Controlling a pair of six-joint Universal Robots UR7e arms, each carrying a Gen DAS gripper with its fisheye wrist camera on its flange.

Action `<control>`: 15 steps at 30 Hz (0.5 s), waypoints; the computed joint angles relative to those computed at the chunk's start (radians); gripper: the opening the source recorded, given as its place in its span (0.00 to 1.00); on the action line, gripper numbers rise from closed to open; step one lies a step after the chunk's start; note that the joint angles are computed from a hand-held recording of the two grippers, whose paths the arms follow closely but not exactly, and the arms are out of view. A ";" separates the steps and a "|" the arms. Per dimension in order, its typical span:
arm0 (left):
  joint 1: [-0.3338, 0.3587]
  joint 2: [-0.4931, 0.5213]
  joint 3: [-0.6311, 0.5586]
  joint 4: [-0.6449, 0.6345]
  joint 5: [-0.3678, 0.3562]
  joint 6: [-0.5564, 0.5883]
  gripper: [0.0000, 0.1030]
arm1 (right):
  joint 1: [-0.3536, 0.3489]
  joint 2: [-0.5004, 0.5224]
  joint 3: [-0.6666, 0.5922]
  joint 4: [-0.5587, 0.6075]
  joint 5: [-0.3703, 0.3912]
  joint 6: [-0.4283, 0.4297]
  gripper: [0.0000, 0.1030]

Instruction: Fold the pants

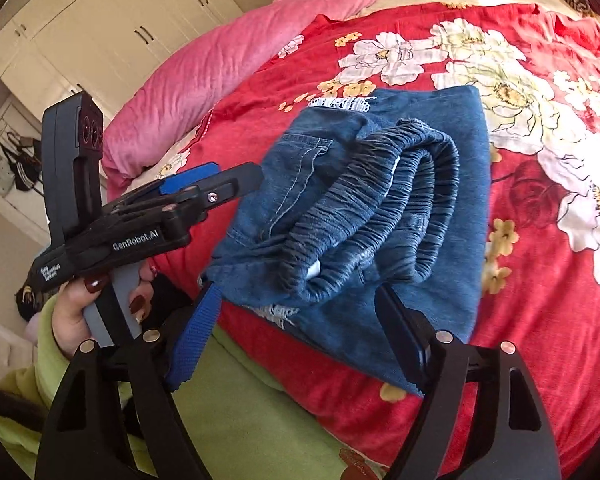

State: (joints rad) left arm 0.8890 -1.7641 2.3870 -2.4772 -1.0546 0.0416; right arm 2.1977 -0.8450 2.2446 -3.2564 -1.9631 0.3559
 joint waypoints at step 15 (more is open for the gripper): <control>0.036 0.097 -0.024 0.000 -0.006 0.025 0.59 | -0.019 -0.020 0.062 -0.066 -0.033 0.018 0.21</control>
State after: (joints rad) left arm 0.9247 -1.6672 2.3632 -2.4771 -1.0608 0.0666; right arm 2.1784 -0.8653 2.3062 -3.3221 -1.9962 0.3739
